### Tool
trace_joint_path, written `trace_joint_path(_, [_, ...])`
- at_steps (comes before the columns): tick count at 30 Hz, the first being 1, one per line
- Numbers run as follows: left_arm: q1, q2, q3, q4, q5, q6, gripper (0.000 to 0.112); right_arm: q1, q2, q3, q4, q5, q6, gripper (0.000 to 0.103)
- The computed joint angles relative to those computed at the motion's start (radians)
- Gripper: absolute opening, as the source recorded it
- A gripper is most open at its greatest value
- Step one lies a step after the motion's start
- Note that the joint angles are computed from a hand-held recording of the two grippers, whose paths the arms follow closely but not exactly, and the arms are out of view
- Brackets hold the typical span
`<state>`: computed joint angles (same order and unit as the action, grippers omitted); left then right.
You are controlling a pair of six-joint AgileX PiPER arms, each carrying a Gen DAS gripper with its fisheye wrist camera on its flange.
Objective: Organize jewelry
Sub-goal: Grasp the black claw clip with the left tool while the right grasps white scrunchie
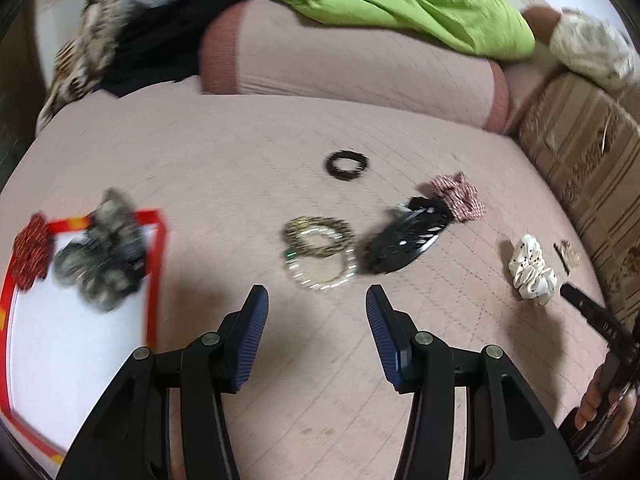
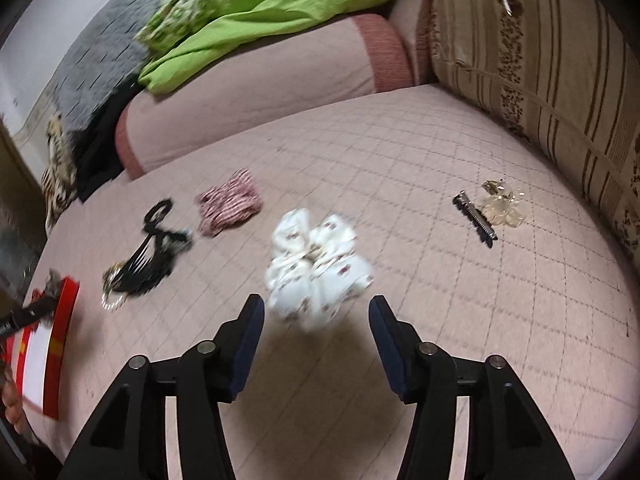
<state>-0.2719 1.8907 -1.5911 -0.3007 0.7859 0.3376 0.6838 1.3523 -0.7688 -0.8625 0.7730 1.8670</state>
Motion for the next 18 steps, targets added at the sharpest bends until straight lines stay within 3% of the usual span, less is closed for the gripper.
trace_joint_path(3, [-0.059, 0.066, -0.09, 0.023, 0.037, -0.015, 0.051, -0.064, -0.006, 0.021, -0.019, -0.045, -0.006, 0.066])
trace_joint_path(7, [-0.13, 0.166, -0.221, 0.049, 0.069, -0.013, 0.064, -0.152, 0.04, 0.005, -0.017, -0.132, -0.064, 0.067])
trace_joint_path(18, [-0.236, 0.399, -0.483, 0.225, 0.122, -0.037, 0.065, -0.285, 0.142, 0.008, 0.061, -0.351, -0.175, 0.068])
